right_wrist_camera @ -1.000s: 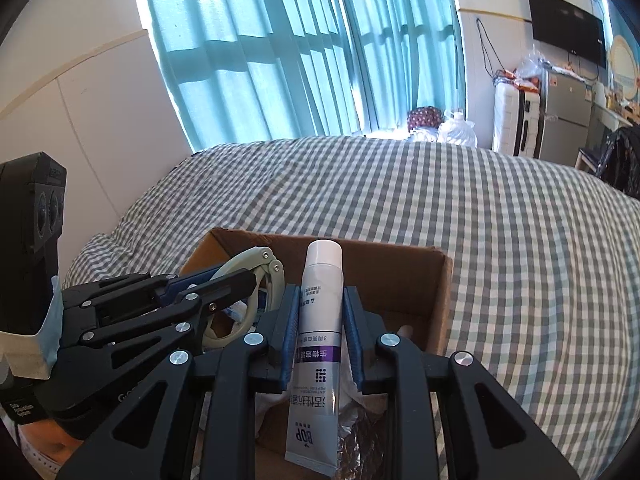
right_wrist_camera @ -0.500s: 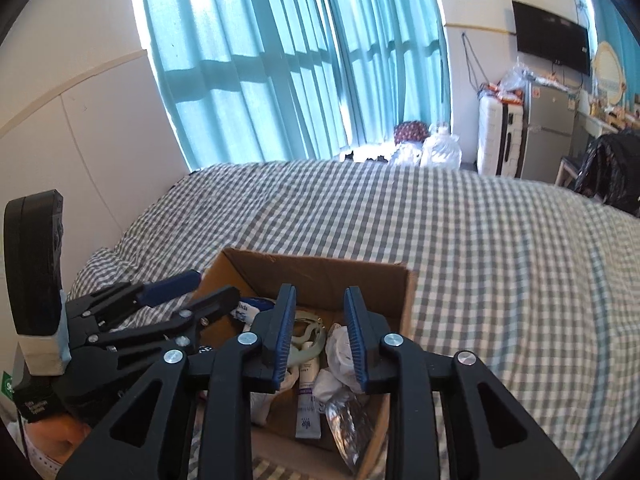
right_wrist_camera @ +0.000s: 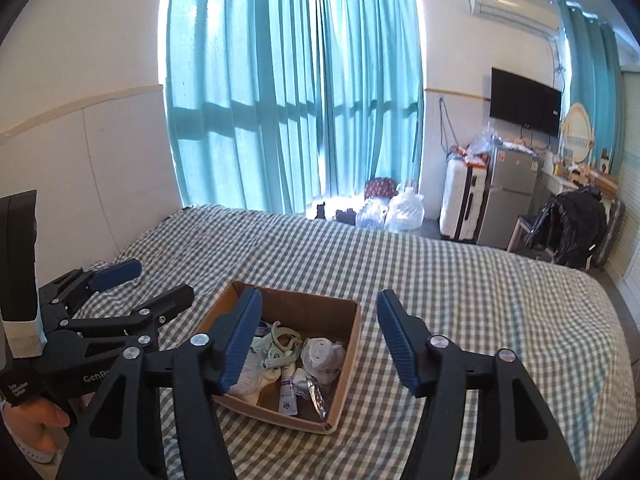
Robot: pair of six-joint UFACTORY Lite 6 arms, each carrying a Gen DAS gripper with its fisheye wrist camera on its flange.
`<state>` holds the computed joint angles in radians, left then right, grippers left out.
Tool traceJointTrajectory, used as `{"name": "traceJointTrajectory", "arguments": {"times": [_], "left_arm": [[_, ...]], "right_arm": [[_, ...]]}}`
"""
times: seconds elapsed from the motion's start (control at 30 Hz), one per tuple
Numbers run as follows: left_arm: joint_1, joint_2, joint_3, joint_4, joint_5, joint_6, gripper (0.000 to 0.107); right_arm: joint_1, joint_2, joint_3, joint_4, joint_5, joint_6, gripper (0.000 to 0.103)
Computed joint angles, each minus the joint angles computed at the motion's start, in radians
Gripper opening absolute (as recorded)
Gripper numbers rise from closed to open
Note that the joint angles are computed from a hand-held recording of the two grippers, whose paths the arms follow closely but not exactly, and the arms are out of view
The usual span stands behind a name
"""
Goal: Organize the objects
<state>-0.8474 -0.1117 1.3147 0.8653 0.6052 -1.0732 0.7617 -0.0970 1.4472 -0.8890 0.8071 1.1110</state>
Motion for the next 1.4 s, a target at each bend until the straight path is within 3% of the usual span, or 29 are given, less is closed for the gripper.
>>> {"name": "traceJointTrajectory", "arguments": {"times": [0.13, 0.27, 0.37, 0.7, 0.77, 0.97, 1.4], "left_arm": [[-0.099, -0.097, -0.055, 0.128, 0.099, -0.120, 0.096], [-0.218, -0.166, -0.097, 0.244, 0.234, -0.227, 0.103], [-0.338, -0.226, -0.159, 0.333, 0.356, -0.333, 0.103], [-0.592, -0.286, -0.357, 0.438, 0.607, -0.559, 0.103], [-0.609, -0.284, -0.389, 0.427, 0.623, -0.583, 0.103], [-0.615, -0.291, -0.466, 0.409, 0.596, -0.691, 0.103], [-0.615, -0.254, -0.488, 0.388, 0.579, -0.703, 0.103]], "right_arm": [[0.122, -0.086, -0.052, -0.102, 0.120, 0.089, 0.076], [0.253, -0.159, -0.110, -0.186, 0.251, 0.175, 0.080], [0.357, -0.207, -0.160, -0.242, 0.352, 0.251, 0.084], [0.637, -0.309, -0.434, -0.393, 0.611, 0.590, 0.102], [0.635, -0.314, -0.476, -0.406, 0.609, 0.624, 0.103], [0.539, -0.335, -0.579, -0.379, 0.460, 0.654, 0.103], [0.505, -0.333, -0.610, -0.356, 0.445, 0.668, 0.103]]}}
